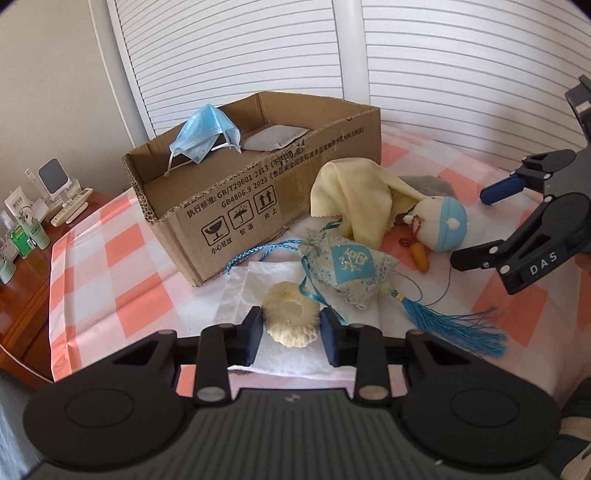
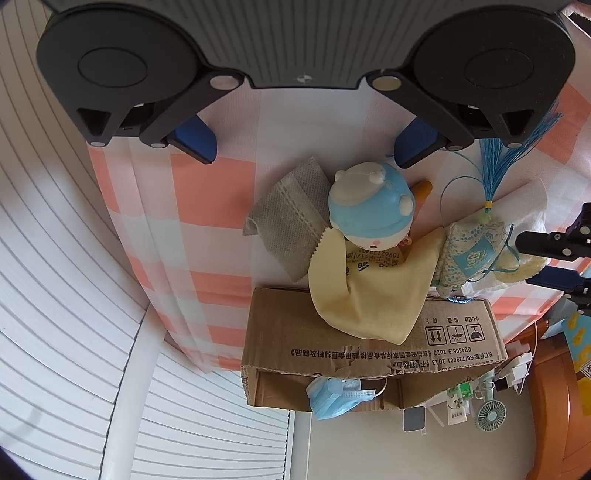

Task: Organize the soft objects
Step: 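Grasp the cream ring sponge with the left gripper while the right gripper grasps the plush toy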

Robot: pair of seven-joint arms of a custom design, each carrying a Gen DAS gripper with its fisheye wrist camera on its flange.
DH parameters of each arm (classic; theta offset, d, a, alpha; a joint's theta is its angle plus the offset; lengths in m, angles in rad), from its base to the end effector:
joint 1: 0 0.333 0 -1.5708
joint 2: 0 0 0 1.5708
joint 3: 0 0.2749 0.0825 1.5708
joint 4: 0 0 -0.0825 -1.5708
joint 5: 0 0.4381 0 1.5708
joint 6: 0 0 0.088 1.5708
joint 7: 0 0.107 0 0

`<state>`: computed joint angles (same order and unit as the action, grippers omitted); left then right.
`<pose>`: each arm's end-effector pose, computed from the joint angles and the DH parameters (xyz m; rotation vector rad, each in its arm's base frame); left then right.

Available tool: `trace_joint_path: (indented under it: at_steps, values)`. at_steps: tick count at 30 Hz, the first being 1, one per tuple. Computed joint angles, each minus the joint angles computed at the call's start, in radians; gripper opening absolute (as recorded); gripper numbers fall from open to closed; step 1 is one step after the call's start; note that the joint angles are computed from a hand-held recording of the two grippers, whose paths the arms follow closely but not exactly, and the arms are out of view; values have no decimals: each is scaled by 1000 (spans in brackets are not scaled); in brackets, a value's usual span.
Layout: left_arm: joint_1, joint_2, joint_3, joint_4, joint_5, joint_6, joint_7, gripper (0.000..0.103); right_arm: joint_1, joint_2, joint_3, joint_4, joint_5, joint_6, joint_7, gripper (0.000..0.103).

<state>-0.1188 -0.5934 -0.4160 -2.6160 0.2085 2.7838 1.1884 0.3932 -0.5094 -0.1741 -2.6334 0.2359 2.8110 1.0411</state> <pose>0.4180 -0.2528 0.4475 -1.4264 2.0238 -0.6874 0.4802 0.0986 0.4207 -2.1846 1.2319 -0.5210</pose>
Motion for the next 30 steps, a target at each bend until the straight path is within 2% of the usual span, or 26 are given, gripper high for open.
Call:
trace_joint_path:
  at_steps: [6,12,17,20,23,27,30]
  values:
    - [-61,-99,13,-81,-83,-38,-70,35,4,-8,-4,-12,3,15,-3,103]
    - [-38,-111,-25,-106,-80,-36,-158,37,-9,-18,11,-13,-24,-1,15,102]
    - [-15,-106,-47,-108,-55,-18,-218,40,49,-53,-39,-23,15,17,-46,88]
    - [-12,-102,-48,-105,-46,-15,-241,42,94,-68,-69,-30,45,47,-103,84]
    - [-8,-98,-51,-104,-34,-12,-256,45,130,-62,-90,-16,67,40,-147,80]
    - [-3,-93,-54,-103,-23,-6,-279,46,139,-30,-79,8,85,29,-182,72]
    - [-2,-90,-55,-102,-19,-2,-292,46,135,-9,-68,22,106,23,-190,71]
